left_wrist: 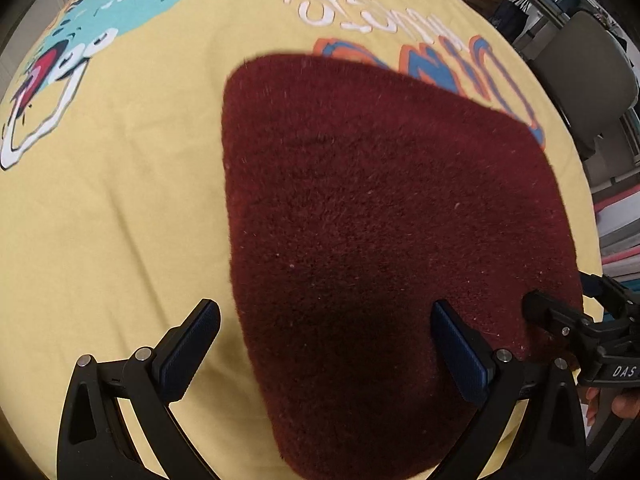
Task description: Fold small clothes
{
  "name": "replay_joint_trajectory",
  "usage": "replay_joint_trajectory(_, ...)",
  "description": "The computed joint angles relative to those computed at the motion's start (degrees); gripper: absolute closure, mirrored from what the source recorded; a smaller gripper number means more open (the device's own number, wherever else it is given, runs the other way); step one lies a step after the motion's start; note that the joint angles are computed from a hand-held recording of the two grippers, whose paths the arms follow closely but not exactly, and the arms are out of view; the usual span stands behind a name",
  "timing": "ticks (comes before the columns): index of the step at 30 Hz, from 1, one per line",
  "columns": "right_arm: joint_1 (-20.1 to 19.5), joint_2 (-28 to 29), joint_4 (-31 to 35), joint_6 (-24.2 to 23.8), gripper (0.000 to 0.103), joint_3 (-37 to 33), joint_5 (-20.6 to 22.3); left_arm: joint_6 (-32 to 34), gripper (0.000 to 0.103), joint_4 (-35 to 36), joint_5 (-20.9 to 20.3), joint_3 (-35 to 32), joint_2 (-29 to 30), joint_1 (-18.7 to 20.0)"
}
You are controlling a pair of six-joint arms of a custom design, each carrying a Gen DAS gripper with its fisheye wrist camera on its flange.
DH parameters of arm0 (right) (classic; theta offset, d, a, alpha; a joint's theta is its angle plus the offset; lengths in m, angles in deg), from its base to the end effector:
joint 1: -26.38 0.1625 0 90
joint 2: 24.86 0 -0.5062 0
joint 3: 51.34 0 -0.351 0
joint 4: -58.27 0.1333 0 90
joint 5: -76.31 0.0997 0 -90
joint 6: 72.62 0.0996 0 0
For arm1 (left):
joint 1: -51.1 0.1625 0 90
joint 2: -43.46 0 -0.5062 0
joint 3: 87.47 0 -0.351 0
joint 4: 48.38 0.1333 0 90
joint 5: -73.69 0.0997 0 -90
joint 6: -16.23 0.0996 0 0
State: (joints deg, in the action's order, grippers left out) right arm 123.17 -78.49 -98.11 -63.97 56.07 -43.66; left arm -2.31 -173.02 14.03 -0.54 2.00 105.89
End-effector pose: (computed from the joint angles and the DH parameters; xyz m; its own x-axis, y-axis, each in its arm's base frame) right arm 0.1567 -0.6094 0.2245 -0.8805 0.1515 0.4492 0.0172 0.9572 -0.2890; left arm -0.2578 -0.6837 0.1443 -0.7967 0.2901 -0.5301 0.3301 0.9437 0.0204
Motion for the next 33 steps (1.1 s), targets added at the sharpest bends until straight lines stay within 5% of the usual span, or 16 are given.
replay_joint_trajectory(6, -2.6, -0.3, -2.3, 0.3, 0.0, 1.9, 5.1, 0.8, 0.0, -3.7, 2.5, 2.5, 0.3, -0.6)
replay_joint_trajectory(11, -2.6, -0.3, -2.6, 1.0, 0.003, 2.3, 5.1, 1.4, 0.0, -4.1, 3.6, 3.2, 0.6, -1.1)
replay_joint_trajectory(13, -2.4, -0.3, -2.3, 1.1, 0.01, 2.1, 5.7, 1.2, 0.0, -4.1, 3.3, 3.4, 0.4, -1.0)
replay_joint_trajectory(15, -2.5, -0.5, -2.3, 0.8, 0.029, 2.0, 7.7, 1.5, 0.0, -5.2, 3.6, 4.1, 0.3, -1.2)
replay_joint_trajectory(17, -1.8, -0.4, -1.4, 0.5, 0.033, 1.5, 7.0, 2.0, 0.002, -6.8, 3.6, 5.0, 0.2, -1.3)
replay_joint_trajectory(24, 1.3, 0.3, -0.9, 1.1, 0.06, 0.5, 2.3, 5.1, 0.031, -7.3, 0.1, 4.5, -0.2, -1.4)
replay_joint_trajectory(29, 5.2, 0.4, 0.0, -0.1, 0.064, -0.9, -1.6, 7.4, 0.055, -8.8, -1.0, 5.3, -1.8, -2.0)
replay_joint_trajectory(33, 8.3, 1.1, 0.0, -0.8, 0.065, -2.8, -1.9, 9.5, 0.059, -9.8, -3.4, 5.9, -4.5, -1.9)
